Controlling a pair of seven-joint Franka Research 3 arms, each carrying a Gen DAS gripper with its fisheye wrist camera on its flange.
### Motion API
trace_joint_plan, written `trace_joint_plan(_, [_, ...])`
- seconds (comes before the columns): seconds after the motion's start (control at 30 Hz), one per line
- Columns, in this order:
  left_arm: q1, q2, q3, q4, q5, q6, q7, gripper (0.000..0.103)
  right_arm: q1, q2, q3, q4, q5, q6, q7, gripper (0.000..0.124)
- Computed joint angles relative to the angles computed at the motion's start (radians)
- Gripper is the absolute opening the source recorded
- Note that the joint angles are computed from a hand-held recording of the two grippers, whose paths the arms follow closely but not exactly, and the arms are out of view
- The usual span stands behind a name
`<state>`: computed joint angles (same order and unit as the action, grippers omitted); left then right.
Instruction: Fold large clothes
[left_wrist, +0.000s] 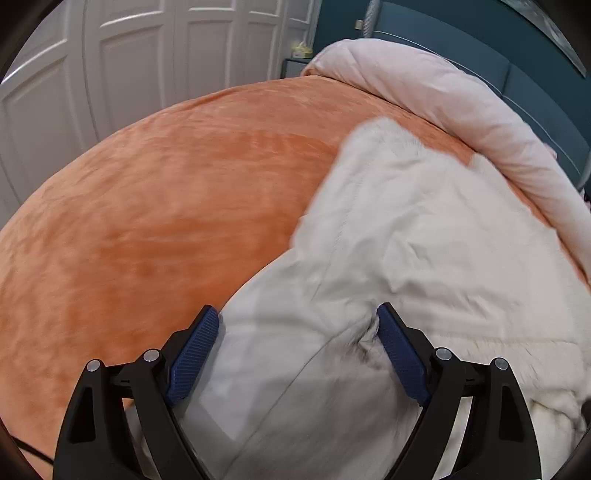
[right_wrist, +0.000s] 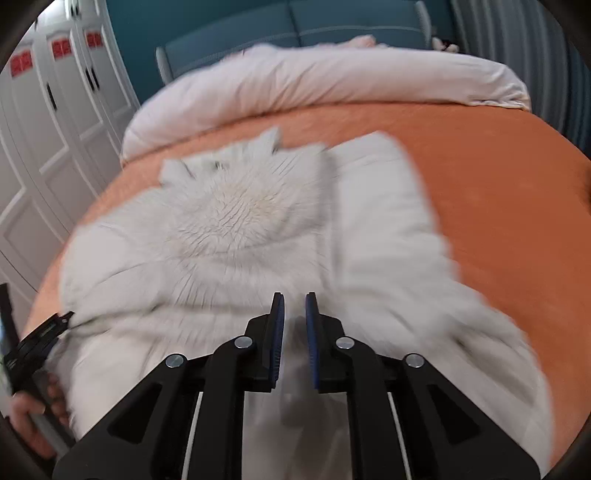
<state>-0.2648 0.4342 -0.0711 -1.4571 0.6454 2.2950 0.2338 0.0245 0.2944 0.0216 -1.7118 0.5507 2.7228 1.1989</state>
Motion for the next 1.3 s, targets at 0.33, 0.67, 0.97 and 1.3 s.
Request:
trace_joint_plan(0.33, [0.064,-0.643,-0.119,-0.678,-0.114,0.105,-0.026,0.087,-0.107,-0.541,-0.136,-0.509,0.060,-0.152,-0.242,0.042])
trace_joint_plan(0.67, [0.037,-0.939,-0.196,-0.944,-0.343,-0.029,-0.077,0.087,-0.159,-0.706,-0.206,-0.673,-0.034,-0.314,-0.087,0.061])
trace_joint_plan(0.97, [-0.013,-1.141,-0.282,-0.892,-0.267,-0.381,-0.031,0.087,-0.150,-0.845,-0.203,-0.781,-0.080,-0.238,-0.145,0.070])
trace_joint_plan(1.3, [-0.130,-1.049,-0.262,-0.914,-0.456,-0.029,0.012,0.087,-0.134,-0.816,-0.202,-0.737,-0.056,-0.202,-0.077,0.072])
